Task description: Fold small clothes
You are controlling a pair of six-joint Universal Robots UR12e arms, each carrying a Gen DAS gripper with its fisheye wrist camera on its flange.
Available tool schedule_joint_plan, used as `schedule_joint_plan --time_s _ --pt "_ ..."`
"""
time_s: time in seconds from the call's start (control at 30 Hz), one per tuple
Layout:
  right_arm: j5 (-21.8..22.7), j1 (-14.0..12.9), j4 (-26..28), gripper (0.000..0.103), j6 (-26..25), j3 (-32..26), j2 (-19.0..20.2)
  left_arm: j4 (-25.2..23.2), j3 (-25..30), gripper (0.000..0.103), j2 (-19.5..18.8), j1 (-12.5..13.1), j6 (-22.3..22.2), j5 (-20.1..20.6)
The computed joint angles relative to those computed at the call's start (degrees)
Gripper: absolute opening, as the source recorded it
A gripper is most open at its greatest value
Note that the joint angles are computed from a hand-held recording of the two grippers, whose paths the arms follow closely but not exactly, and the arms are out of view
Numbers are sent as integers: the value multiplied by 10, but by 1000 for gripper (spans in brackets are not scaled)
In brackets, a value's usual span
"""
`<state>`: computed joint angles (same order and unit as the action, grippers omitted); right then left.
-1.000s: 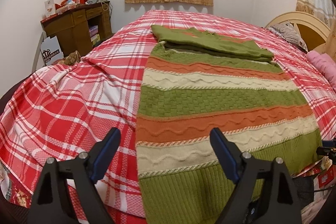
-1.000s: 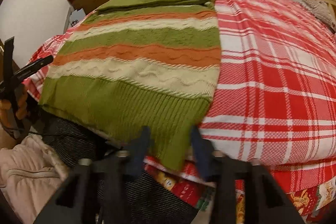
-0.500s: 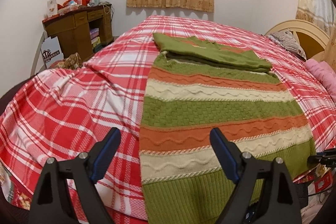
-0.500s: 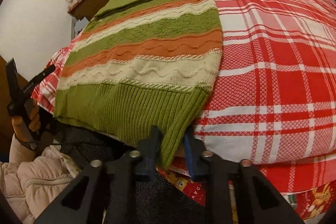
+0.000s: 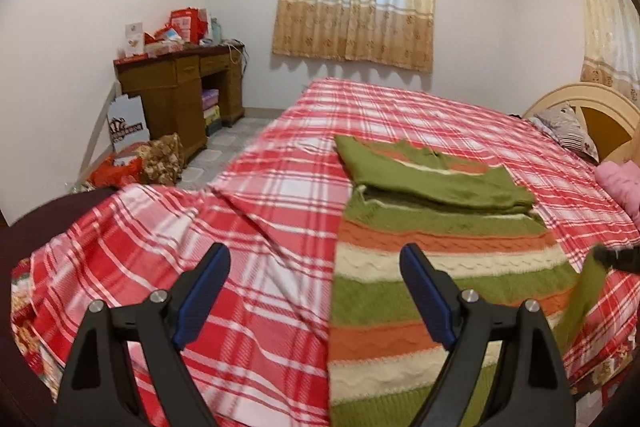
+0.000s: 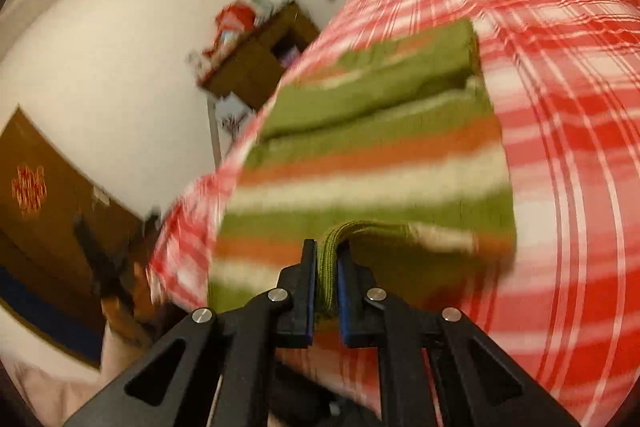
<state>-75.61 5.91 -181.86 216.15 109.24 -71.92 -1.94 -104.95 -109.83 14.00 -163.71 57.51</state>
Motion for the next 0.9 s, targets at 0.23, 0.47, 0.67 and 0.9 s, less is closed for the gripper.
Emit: schedule_joint_plan --time_s 0.23,0.47,0.67,0.9 --pt "-73 -19 3 8 63 -41 43 -24 20 90 -14 4 18 -22" --pt "-88 -19 37 8 70 -39 60 -121 35 90 -24 9 91 -91" --pt "-98 -17 47 8 54 -43 60 -165 44 90 -33 -13 146 -74" --pt "-101 -16 52 8 33 -46 63 -280 67 46 -42 -42 191 -45"
